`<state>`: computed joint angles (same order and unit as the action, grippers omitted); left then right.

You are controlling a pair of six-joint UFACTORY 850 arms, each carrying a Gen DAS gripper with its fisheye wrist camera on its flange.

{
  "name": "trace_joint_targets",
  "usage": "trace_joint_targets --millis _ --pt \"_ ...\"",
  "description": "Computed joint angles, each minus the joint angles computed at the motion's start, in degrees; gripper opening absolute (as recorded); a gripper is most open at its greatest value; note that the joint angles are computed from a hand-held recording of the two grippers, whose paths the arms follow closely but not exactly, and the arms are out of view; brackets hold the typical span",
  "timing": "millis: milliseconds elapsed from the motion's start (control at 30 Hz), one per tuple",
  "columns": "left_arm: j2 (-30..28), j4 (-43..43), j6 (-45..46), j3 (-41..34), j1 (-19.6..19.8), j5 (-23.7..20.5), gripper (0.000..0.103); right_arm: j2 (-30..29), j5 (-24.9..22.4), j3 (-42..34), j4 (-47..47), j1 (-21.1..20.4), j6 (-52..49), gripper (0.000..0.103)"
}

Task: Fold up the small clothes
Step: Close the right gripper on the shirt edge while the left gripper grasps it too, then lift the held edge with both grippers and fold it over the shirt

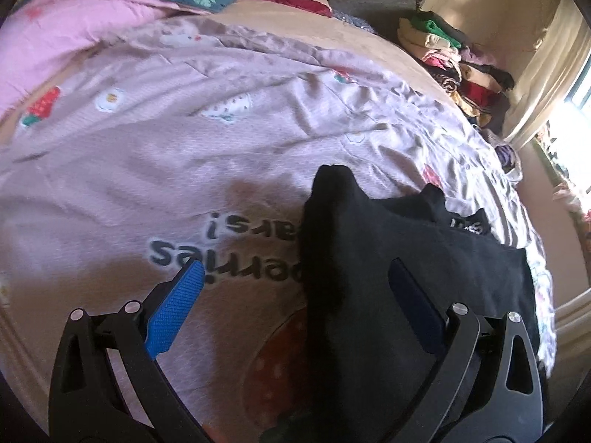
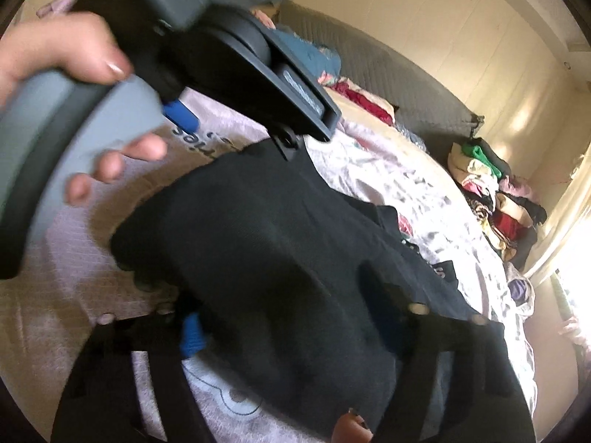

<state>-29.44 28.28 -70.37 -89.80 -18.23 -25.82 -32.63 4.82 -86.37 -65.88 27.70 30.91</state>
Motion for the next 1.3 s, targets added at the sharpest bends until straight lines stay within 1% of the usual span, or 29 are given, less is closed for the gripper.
trace_joint_targets --millis 33,100,133,200,267,333,467,533,600,733,800,867,900,933,967,1033,1133,1233,1300 --pt "-0.3 -0.5 0.6 -0.4 0.1 0.0 0.093 0.3 0.8 0.4 -1.1 -0.2 0.9 0.043" --pt "-1.0 -1.8 2.5 -1.2 0.2 -0.3 0.093 0.9 2.5 1.1 -5.0 -0.4 5.1 0.029" --pt "-1.4 -2.4 3.1 -1.5 0.3 -0.6 0.093 1.1 2.8 1.2 -5.7 -0.6 6.5 0.026" --pt "-1.8 -4.2 4.6 -1.7 0.4 -0.5 0.093 1.3 3.0 1.3 -8.5 -0.6 10.5 0.024" --pt "-2.1 -7.0 7.0 -1.8 0.6 0.3 0.093 1.6 3.4 1.6 -9.0 -0.8 11.7 0.023" --pt "-2.1 -9.6 9.3 -1.7 0.7 1.6 0.093 2.0 4.1 2.0 -7.3 -1.1 10.9 0.022" --pt "-2.3 -8.7 9.6 -2.2 0.0 2.3 0.093 2.7 5.3 3.0 -3.6 -1.6 9.3 0.022" --pt "-2.4 -8.3 9.7 -2.4 -0.2 2.6 0.093 3.4 5.6 4.0 -0.2 -1.6 6.4 0.021" --pt "-2.5 -8.0 9.8 -2.6 -0.4 3.0 0.093 3.7 5.8 4.4 0.6 -1.8 6.1 0.021" --pt "-2.5 -9.8 11.8 -2.5 -0.4 4.4 0.093 4.7 6.5 5.7 4.9 -2.0 3.1 0.021" --pt "-2.5 -12.2 14.0 -2.3 -0.4 5.4 0.084 5.1 6.9 6.4 7.3 -2.1 1.0 0.021" --pt "-2.4 -14.9 16.3 -2.2 -0.4 6.3 0.063 5.6 7.2 7.1 9.1 -2.1 -0.7 0.021" --pt "-2.5 -15.4 17.1 -2.3 -0.5 6.5 0.057 5.6 7.3 7.2 9.7 -2.3 -1.3 0.020" --pt "-2.4 -15.2 17.3 -2.4 -0.7 6.7 0.045 5.9 7.6 7.6 11.2 -2.4 -2.8 0.020" --pt "-2.3 -15.2 17.3 -2.4 -0.9 7.2 0.037 6.2 7.8 7.9 12.5 -2.5 -4.0 0.020" --pt "-2.1 -15.3 17.4 -2.4 -1.3 8.0 0.028 7.0 8.6 9.0 16.5 -2.9 -7.5 0.020" --pt "-1.9 -10.1 12.3 -3.3 -2.6 8.2 0.021 8.3 10.2 10.3 19.4 -4.0 -9.1 0.019" --pt "-1.9 -5.1 7.8 -4.9 -4.0 7.4 0.020 9.8 12.3 11.8 23.0 -5.3 -11.7 0.019" --pt "-2.0 -4.1 6.2 -6.0 -4.7 7.8 0.020 10.8 13.4 12.6 24.5 -6.3 -12.6 0.019"
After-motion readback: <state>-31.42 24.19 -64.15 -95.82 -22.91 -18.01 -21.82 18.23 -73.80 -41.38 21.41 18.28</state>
